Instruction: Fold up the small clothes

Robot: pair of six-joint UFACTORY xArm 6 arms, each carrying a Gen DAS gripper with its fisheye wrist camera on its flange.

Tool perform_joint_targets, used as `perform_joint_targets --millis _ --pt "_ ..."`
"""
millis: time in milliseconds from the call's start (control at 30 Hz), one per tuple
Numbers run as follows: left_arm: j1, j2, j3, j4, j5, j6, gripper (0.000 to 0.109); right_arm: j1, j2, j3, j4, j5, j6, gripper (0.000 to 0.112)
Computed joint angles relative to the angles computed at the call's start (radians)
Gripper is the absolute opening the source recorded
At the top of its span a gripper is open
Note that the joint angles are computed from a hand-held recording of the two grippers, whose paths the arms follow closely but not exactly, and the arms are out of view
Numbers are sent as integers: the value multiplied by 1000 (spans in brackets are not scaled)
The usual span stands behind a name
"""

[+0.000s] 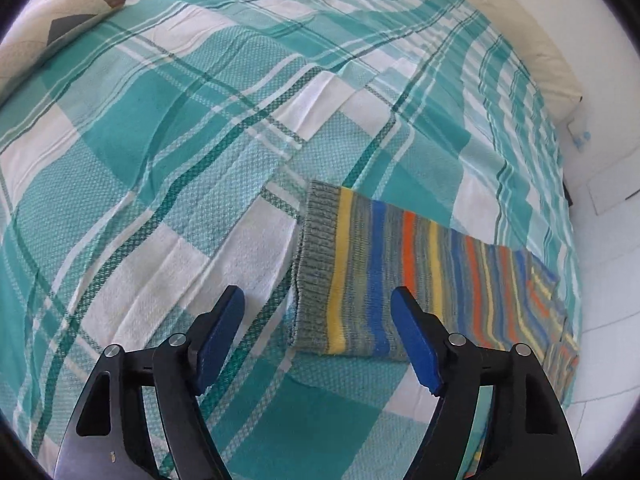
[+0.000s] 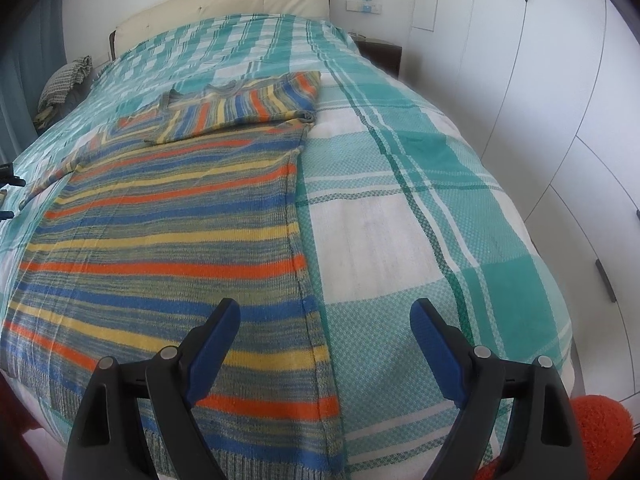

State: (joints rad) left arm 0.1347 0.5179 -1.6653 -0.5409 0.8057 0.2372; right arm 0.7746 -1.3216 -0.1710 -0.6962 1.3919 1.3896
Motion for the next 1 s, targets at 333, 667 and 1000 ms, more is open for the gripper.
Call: perform_joint_targets --millis 333,667,1000 --pt "-134 -175 44 37 -99 176 1 -22 -39 20 13 -37 -18 86" --pt "-501 -210 -11 -9 -62 280 4 -29 -96 38 21 -65 -25 86" --pt "-554 -256 247 -50 -285 192 82 -65 -159 60 45 -76 -42 86"
